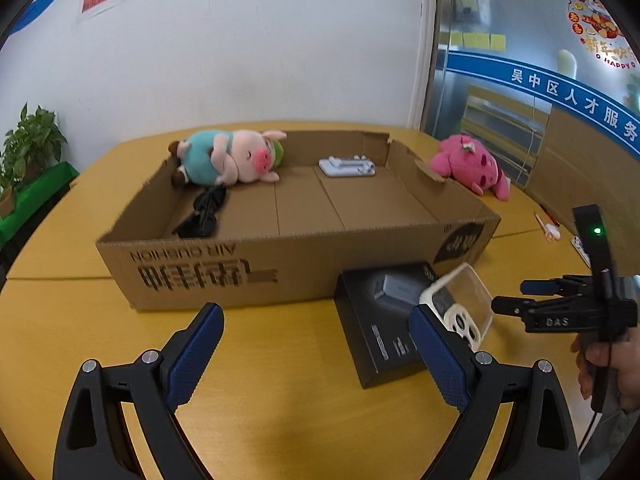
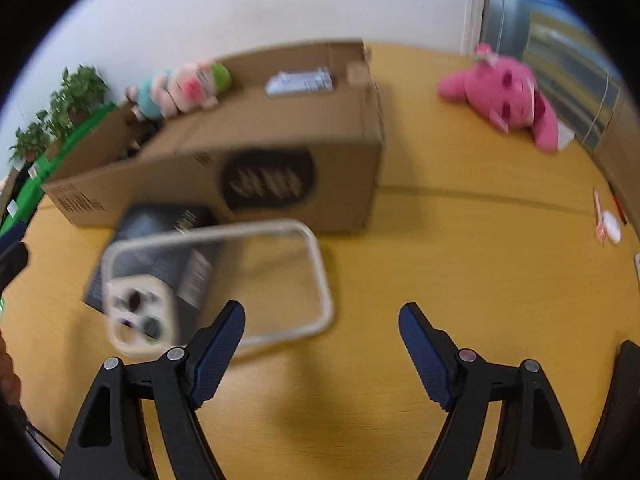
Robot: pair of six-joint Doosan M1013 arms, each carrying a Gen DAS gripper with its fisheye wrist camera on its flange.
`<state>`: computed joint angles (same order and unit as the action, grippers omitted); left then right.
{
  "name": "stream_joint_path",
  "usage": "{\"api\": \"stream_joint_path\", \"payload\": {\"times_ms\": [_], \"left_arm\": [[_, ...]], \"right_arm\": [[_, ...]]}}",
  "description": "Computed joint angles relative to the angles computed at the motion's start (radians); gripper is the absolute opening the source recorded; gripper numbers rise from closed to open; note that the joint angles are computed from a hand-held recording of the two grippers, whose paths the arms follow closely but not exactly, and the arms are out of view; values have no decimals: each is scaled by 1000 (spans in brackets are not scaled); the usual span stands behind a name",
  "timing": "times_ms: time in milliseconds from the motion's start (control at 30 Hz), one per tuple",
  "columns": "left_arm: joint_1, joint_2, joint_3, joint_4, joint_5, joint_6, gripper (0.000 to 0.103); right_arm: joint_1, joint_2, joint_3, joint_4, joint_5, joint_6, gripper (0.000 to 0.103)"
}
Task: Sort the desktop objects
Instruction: 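Move both grippers toward the white-rimmed clear phone case, then position both grippers at opposite ends of the phone case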
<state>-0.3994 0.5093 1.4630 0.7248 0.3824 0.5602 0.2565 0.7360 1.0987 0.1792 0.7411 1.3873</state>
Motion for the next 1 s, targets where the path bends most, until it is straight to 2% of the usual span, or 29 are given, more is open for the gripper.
{"api": "stream_joint_path", "payload": {"times_ms": [67, 100, 200, 267, 333, 367, 467, 567, 667, 733, 800, 900, 1000], "left_arm": [[2, 8, -8, -84, 3, 66, 96], [3, 12, -12, -125, 7, 100, 96], [7, 19, -23, -241, 7, 207, 96], [11, 23, -29, -316, 2, 276, 96], [19, 27, -33, -436, -4, 377, 96], [25, 30, -36, -501, -7, 432, 96], [41, 37, -40, -652, 3, 539, 96], [56, 44, -46, -800, 32, 645, 96], [72, 45, -38, -986, 40, 793, 96], [77, 46, -35, -1052, 51, 835, 96], [82, 46, -32, -1164, 60, 939, 95], [86, 50, -28, -1343, 87, 1102, 95], [90, 61, -34, -1469, 142, 1206, 95]], "right_arm": [[-16, 16, -13, 82, 23, -47, 70], [-26, 21, -17, 169, 29, -105, 68], [-28, 23, -17, 268, 24, -212, 65], [-30, 26, -19, 321, 30, -258, 58], [-44, 36, -28, 438, 92, -306, 39], [-45, 38, -29, 459, 105, -315, 38], [-46, 24, -3, 537, 153, -390, 40], [-57, 28, 4, 665, 292, -472, 40], [-58, 15, 23, 693, 281, -505, 43], [-62, 9, 29, 685, 228, -481, 60], [-66, 17, 12, 665, 215, -441, 64], [-72, 57, -59, 642, 249, -414, 65], [-78, 110, -140, 636, 330, -380, 66]]}}
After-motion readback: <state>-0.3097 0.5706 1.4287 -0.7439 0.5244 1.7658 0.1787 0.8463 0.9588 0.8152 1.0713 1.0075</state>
